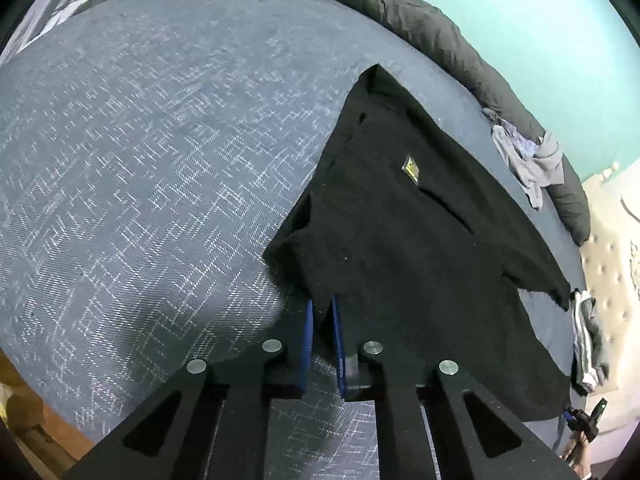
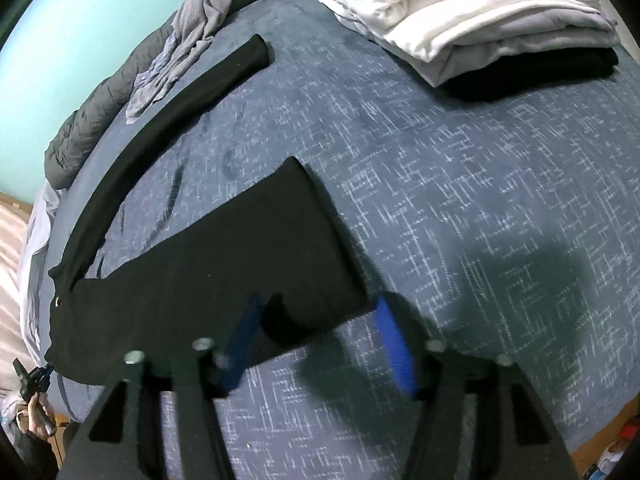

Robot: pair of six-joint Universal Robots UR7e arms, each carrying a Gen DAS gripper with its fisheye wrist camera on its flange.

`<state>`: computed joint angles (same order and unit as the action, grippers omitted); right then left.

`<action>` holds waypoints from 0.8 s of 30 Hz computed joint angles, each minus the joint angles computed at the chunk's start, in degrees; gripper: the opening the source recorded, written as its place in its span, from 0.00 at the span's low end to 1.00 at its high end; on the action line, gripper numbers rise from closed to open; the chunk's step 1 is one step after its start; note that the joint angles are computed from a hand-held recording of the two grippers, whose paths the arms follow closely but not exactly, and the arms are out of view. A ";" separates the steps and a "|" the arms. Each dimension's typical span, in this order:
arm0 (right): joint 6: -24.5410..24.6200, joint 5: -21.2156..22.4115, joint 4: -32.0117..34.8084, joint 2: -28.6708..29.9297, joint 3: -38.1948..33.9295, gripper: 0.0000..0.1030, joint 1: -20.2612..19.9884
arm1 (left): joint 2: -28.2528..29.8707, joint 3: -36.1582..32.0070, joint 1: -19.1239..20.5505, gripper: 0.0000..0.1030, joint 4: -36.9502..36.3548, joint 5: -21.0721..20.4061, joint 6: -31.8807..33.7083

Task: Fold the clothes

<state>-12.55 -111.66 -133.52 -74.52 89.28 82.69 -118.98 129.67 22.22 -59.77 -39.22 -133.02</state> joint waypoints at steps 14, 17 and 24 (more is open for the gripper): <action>-2.81 3.72 -0.46 -3.31 -0.32 0.07 1.11 | -2.39 -1.04 -6.65 0.08 10.93 -1.64 -11.37; -2.78 3.11 -0.08 -3.15 -0.35 0.07 0.55 | -3.61 0.38 -6.39 0.08 9.37 -2.29 -11.11; -2.68 1.51 -0.06 -2.68 0.57 0.07 -0.50 | -5.19 2.16 -5.26 0.08 6.53 -3.19 -9.56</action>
<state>-15.23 -110.15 -133.58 -77.20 89.85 82.19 -124.17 131.83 16.96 -53.24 -42.41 -142.58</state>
